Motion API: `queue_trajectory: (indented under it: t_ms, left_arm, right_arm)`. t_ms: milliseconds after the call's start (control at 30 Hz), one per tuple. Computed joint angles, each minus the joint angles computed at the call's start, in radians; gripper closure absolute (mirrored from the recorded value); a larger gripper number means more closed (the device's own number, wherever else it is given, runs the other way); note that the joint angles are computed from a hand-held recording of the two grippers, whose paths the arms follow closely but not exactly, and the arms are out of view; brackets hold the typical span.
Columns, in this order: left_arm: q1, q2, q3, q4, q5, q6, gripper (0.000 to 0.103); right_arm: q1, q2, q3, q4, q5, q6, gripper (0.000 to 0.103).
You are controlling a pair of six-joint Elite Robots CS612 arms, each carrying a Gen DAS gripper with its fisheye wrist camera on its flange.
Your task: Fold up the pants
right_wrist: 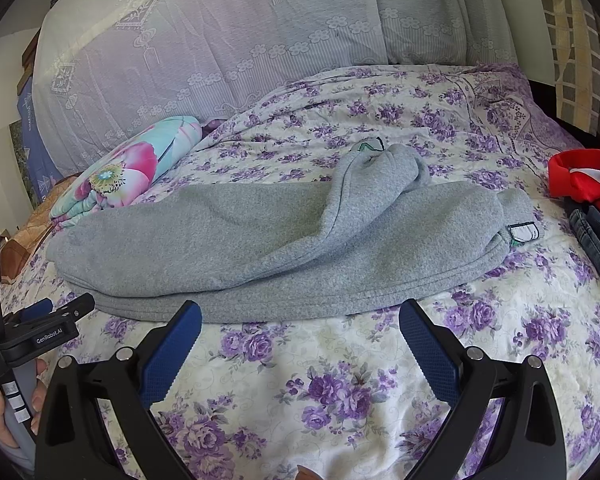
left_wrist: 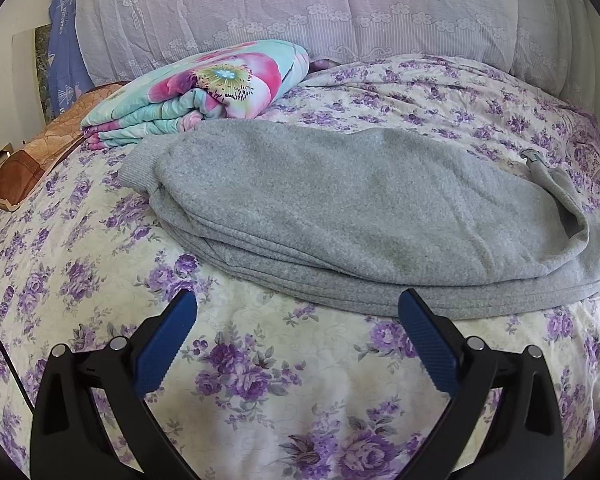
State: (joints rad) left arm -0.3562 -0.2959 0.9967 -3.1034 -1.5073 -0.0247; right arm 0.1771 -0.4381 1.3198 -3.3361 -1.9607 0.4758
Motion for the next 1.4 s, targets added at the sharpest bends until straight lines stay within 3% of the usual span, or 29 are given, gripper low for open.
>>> queue_trajectory:
  t_ms: [467,600,700,867,933,1067,1233,1400]
  left_arm:
    - [0.005,0.012,-0.026,0.044,-0.026,-0.002,0.004]
    - [0.038,0.051,-0.132,0.201,-0.124,-0.037,0.004]
    - [0.083,0.118,-0.281,0.356,-0.287,-0.132,0.004]
    - [0.103,0.189,-0.388,0.281,-0.437,-0.2,0.004]
    - [0.1,0.194,-0.406,0.302,-0.431,-0.203,0.004]
    - [0.104,0.225,-0.507,0.46,-0.43,-0.227,0.004]
    - [0.105,0.226,-0.518,0.484,-0.421,-0.239,0.004]
    - [0.114,0.272,-0.603,0.465,-0.443,-0.291,0.006]
  right_arm:
    - [-0.001,0.0,0.0,0.004,0.003,0.003,0.004]
    - [-0.011,-0.003,0.006,0.021,0.033,0.037,0.004]
    - [-0.019,-0.007,0.017,0.014,0.053,0.073,0.004]
    - [-0.022,-0.007,0.02,0.008,0.056,0.092,0.004]
    - [-0.022,-0.005,0.018,0.013,0.057,0.091,0.004]
    - [-0.026,-0.004,0.016,0.023,0.067,0.104,0.004]
    - [-0.042,-0.012,0.041,0.019,0.104,0.181,0.004]
    - [-0.063,-0.024,0.078,0.001,0.158,0.284,0.004]
